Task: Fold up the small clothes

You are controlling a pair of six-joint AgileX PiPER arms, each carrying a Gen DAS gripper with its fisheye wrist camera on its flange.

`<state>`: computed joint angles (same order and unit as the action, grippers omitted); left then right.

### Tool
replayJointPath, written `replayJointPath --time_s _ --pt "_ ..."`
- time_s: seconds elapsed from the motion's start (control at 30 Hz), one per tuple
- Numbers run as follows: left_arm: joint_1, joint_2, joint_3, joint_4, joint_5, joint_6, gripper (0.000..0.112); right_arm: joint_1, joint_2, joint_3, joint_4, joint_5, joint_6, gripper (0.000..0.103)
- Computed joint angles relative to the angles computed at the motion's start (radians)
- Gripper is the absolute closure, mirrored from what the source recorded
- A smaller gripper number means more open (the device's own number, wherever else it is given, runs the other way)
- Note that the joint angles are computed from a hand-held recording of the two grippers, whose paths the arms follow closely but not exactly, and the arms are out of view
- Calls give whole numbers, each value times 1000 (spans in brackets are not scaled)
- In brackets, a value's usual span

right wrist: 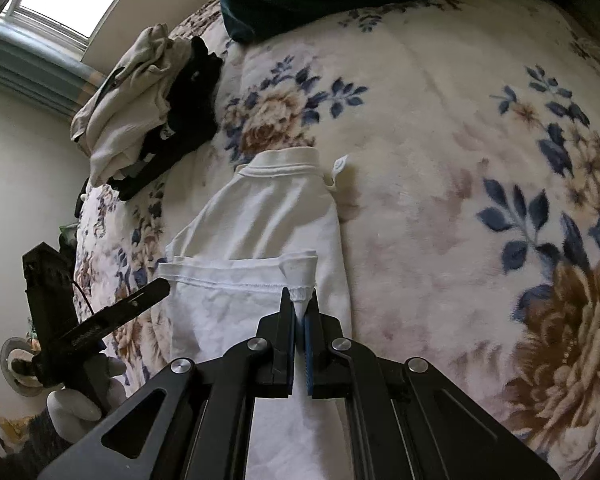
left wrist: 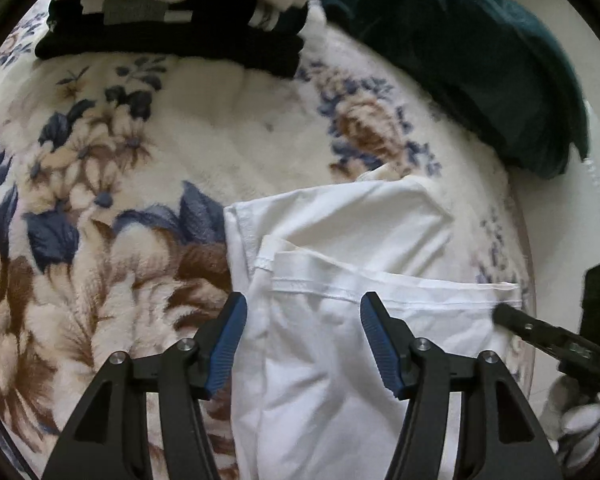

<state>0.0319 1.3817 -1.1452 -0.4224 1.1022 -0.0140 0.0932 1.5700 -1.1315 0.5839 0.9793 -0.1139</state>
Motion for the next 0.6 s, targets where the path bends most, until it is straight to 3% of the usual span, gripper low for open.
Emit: replayJointPath --time_s 0.13,0.17,0.27,0.53,0.6 --pt "2 1 23 17 -42 -20 61 8 10 0 -3 -15 17 99" --pt "6 -9 32 16 -59 -20 82 9 9 2 -1 -17 19 99" --pt "-6 -13 25 51 -63 -38 100 7 5 12 2 -22 31 99" --pt "-32 -82 35 143 -50 -114 103 24 2 10 -7 -27 50 99" --pt "7 -83 49 86 -32 -73 103 25 3 6 -10 -24 52 99"
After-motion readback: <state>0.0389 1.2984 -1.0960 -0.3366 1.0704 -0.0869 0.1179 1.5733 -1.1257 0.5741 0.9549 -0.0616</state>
